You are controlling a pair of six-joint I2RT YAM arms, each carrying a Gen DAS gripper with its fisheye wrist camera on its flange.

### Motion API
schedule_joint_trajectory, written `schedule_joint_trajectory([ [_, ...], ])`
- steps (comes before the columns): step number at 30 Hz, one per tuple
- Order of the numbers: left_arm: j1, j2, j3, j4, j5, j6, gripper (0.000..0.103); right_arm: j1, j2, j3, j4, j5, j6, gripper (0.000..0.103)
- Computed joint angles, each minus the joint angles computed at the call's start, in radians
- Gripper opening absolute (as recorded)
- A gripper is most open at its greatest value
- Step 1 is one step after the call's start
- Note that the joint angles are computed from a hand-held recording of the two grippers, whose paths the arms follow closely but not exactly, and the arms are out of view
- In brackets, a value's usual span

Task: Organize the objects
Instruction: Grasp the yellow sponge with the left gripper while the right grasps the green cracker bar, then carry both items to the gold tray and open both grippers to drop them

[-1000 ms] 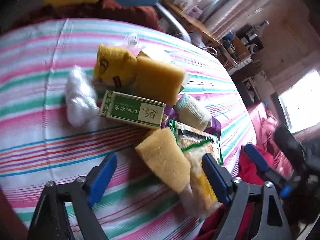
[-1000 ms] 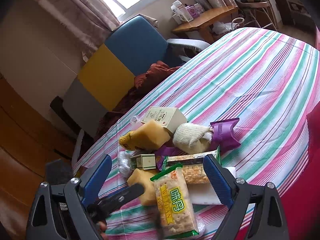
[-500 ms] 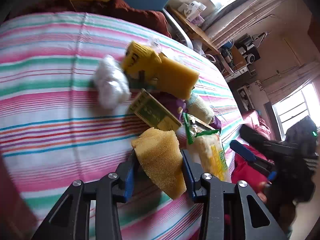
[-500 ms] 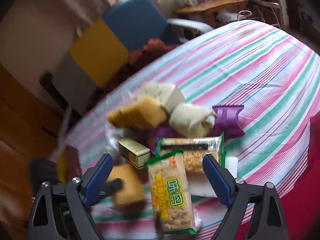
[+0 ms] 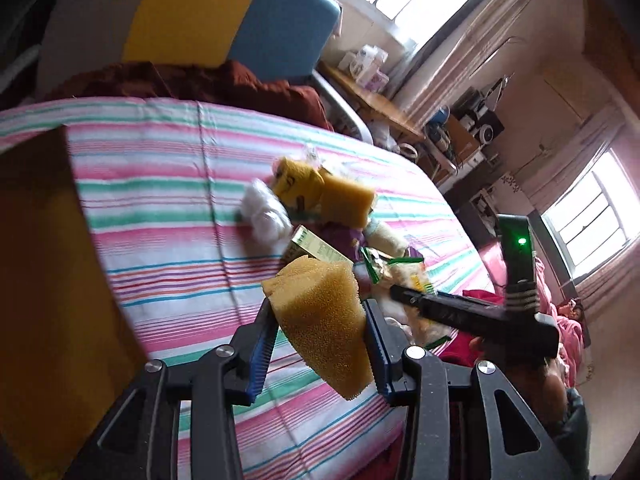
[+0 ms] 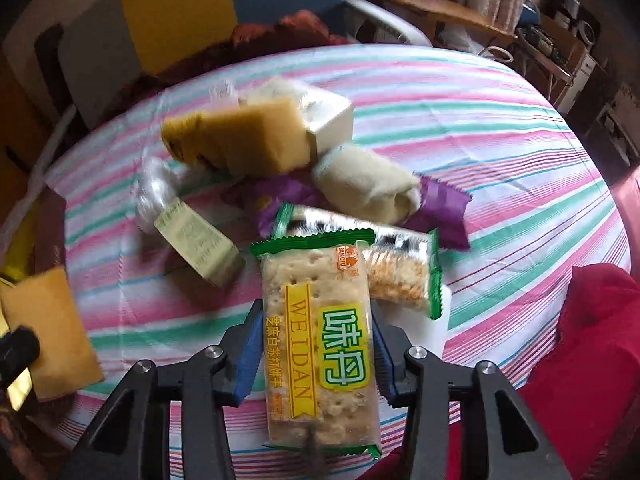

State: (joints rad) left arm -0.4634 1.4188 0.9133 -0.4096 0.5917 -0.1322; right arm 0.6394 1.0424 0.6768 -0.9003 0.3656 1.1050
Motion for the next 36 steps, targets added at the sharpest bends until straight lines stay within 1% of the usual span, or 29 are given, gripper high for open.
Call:
schedule_joint_trajectory([
  [2, 0.053, -0.047, -0.019, -0.021, 0.022, 0.016, 0.043, 0.041, -0.032, 0.009, -0.004, 0.037, 0.022, 0.047],
  [3, 0.084, -0.07, -0.029, -0.03, 0.031, 0.028, 0.044, 0.079, -0.024, 0.038, -0.007, 0.071, 0.026, 0.047],
  [5, 0.15, -0.109, -0.042, -0.056, 0.042, 0.052, 0.044, 0.098, 0.014, 0.084, 0.013, 0.098, -0.008, 0.047],
  [7, 0.226, -0.144, -0.053, -0.091, 0.061, 0.09, 0.044, 0.104, 0.023, 0.127, 0.074, 0.054, -0.052, 0.047],
  [9, 0.301, -0.173, -0.061, -0.117, 0.062, 0.135, 0.044, 0.113, 0.058, 0.152, 0.196, -0.024, -0.119, 0.047],
  [11, 0.392, -0.188, -0.064, -0.147, 0.074, 0.184, 0.044, 0.149, 0.159, 0.22, 0.224, -0.033, -0.155, 0.047],
  [14, 0.528, -0.189, -0.065, -0.182, 0.09, 0.252, 0.044, 0.194, 0.339, 0.336, 0.313, -0.109, -0.221, 0.047],
  [15, 0.573, -0.183, -0.066, -0.186, 0.096, 0.272, 0.045, 0.213, 0.414, 0.396, 0.344, -0.14, -0.247, 0.047],
  [18, 0.707, -0.166, -0.064, -0.202, 0.099, 0.348, 0.046, 0.249, 0.564, 0.533, 0.389, -0.193, -0.294, 0.047],
  [19, 0.746, -0.162, -0.065, -0.204, 0.093, 0.371, 0.046, 0.259, 0.628, 0.599, 0.395, -0.215, -0.316, 0.047],
  [23, 0.866, -0.135, -0.086, -0.194, 0.065, 0.445, 0.053, 0.296, 0.859, 0.824, 0.399, -0.284, -0.369, 0.048],
  [25, 0.903, -0.122, -0.099, -0.189, 0.049, 0.471, 0.056, 0.304, 0.949, 0.91, 0.399, -0.315, -0.385, 0.048],
  [26, 0.916, -0.118, -0.101, -0.193, 0.047, 0.476, 0.061, 0.308, 0.981, 0.938, 0.404, -0.334, -0.392, 0.049],
  [27, 0.931, -0.119, -0.107, -0.195, 0.045, 0.482, 0.067, 0.315, 1.019, 0.979, 0.401, -0.352, -0.395, 0.052],
  [28, 0.949, -0.124, -0.119, -0.184, 0.037, 0.481, 0.07, 0.323, 1.059, 1.024, 0.388, -0.365, -0.399, 0.054],
  [29, 0.974, -0.14, -0.132, -0.187, 0.035, 0.495, 0.077, 0.33, 1.085, 1.054, 0.38, -0.368, -0.403, 0.061],
  [30, 0.993, -0.15, -0.141, -0.183, 0.033, 0.504, 0.083, 0.337, 1.09, 1.052, 0.387, -0.365, -0.407, 0.07],
  [31, 1.007, -0.159, -0.149, -0.17, 0.025, 0.501, 0.084, 0.349, 1.081, 1.04, 0.394, -0.355, -0.407, 0.074],
  [32, 1.012, -0.174, -0.159, -0.152, 0.009, 0.49, 0.086, 0.365, 1.066, 1.023, 0.397, -0.337, -0.407, 0.08],
  [34, 1.01, -0.215, -0.181, -0.115, -0.017, 0.469, 0.087, 0.395, 1.053, 1.026, 0.36, -0.248, -0.435, 0.082],
  [36, 0.993, -0.266, -0.213, -0.053, -0.074, 0.433, 0.096, 0.445, 1.048, 1.053, 0.3, -0.069, -0.486, 0.082],
])
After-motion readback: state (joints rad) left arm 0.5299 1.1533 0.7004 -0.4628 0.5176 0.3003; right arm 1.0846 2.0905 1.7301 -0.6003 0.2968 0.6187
